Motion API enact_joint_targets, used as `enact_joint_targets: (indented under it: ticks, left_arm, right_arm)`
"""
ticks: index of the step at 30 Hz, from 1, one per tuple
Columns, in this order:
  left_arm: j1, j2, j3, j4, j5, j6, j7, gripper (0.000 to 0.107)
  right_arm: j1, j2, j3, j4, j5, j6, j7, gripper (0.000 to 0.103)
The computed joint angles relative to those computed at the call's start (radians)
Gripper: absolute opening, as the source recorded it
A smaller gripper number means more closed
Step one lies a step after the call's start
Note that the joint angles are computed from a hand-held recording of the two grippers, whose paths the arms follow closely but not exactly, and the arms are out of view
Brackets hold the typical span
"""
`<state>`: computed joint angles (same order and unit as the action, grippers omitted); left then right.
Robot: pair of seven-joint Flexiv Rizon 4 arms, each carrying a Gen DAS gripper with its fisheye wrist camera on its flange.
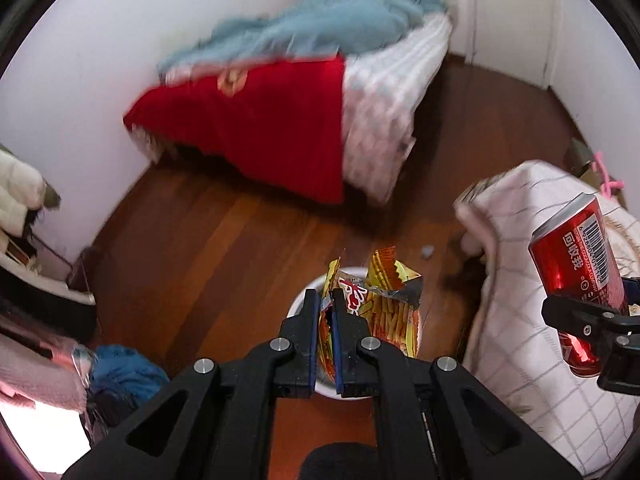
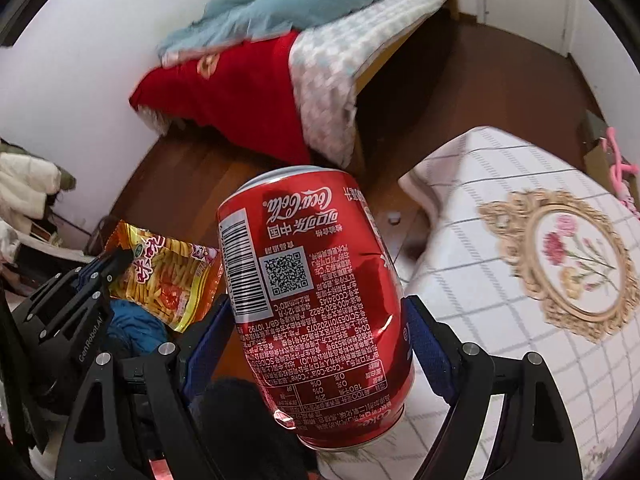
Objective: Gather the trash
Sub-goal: 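Carry the snack bag and cola can over the white bin and open both tools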
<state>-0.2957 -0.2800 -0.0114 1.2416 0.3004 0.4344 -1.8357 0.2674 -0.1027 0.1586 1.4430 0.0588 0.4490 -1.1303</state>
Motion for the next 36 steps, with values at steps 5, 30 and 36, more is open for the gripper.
enact_joint_targets:
  ticks: [5,30,36]
  left_arm:
    - [0.047,-0.081,0.014,0.002,-0.053,-0.071,0.037,0.004]
    - [0.118,-0.294,0.032,-0.066,-0.262,-0.243,0.080,0.012]
    - [0.120,-0.254,0.037,-0.019,-0.255,-0.197,0.057,0.082]
  right_arm:
    - [0.037,-0.150,0.006,-0.077,0.000,-0.046,0.008,0.086]
    - [0.056,-0.593,0.022,-0.378,0.051,-0.267,-0.024,0.086]
    - [0.052,-0.575,0.019,-0.358,0.050,-0.241,-0.040,0.087]
